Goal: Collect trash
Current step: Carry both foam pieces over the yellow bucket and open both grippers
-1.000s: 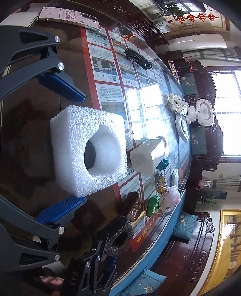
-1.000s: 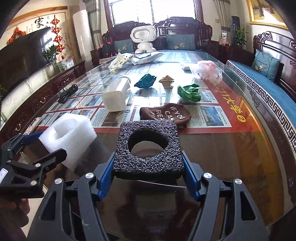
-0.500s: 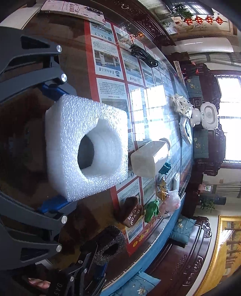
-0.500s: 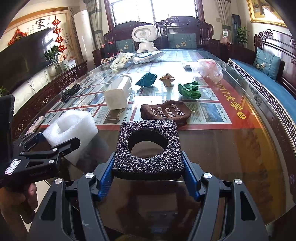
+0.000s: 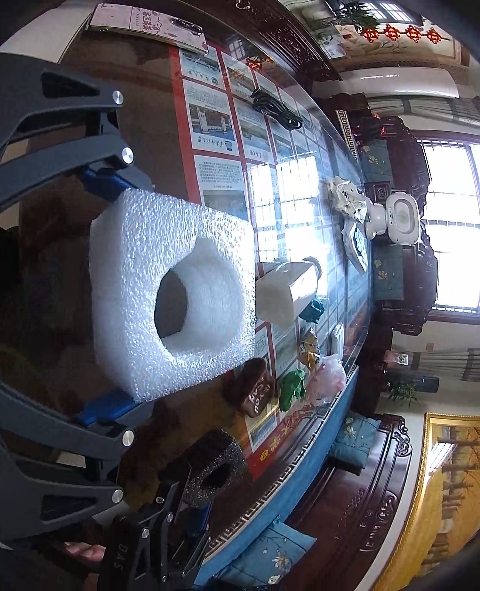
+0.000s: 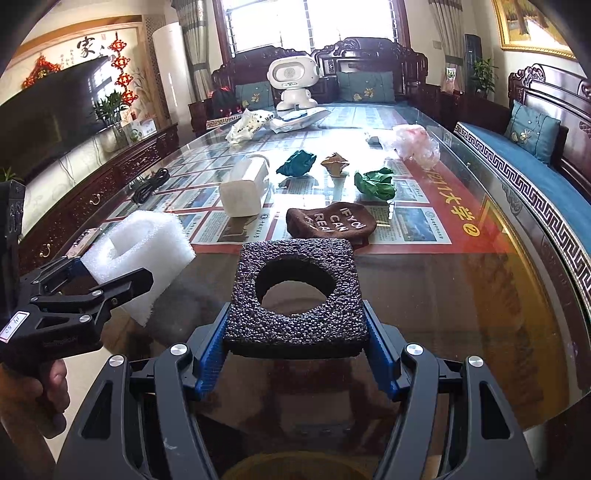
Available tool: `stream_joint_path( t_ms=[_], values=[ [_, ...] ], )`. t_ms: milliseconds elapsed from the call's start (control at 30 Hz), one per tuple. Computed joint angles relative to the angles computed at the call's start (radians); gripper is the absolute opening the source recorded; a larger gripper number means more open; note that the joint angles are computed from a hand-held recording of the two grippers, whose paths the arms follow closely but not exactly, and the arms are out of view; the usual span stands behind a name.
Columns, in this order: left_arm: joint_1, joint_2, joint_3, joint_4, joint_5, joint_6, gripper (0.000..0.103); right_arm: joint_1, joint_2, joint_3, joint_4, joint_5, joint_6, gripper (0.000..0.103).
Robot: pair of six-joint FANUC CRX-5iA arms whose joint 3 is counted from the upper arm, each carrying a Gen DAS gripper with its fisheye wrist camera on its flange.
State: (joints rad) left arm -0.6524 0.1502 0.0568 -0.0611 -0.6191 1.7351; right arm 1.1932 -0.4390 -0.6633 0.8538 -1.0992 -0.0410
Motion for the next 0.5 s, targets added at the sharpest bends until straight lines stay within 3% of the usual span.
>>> stream_joint_path(
  t_ms=[300,500],
  values=[
    [-0.043,-0.098,-0.095,-0.002,0.017,-0.006,0.083,0.198,-0.082,-0.034,0.051,-0.195,-0.107,0.064],
    [-0.097,-0.149,-0.137,-0.044,0.005,0.026,0.083,0.392,-0.125,-0.051,0.055,-0.36,-0.194,0.064]
  ],
)
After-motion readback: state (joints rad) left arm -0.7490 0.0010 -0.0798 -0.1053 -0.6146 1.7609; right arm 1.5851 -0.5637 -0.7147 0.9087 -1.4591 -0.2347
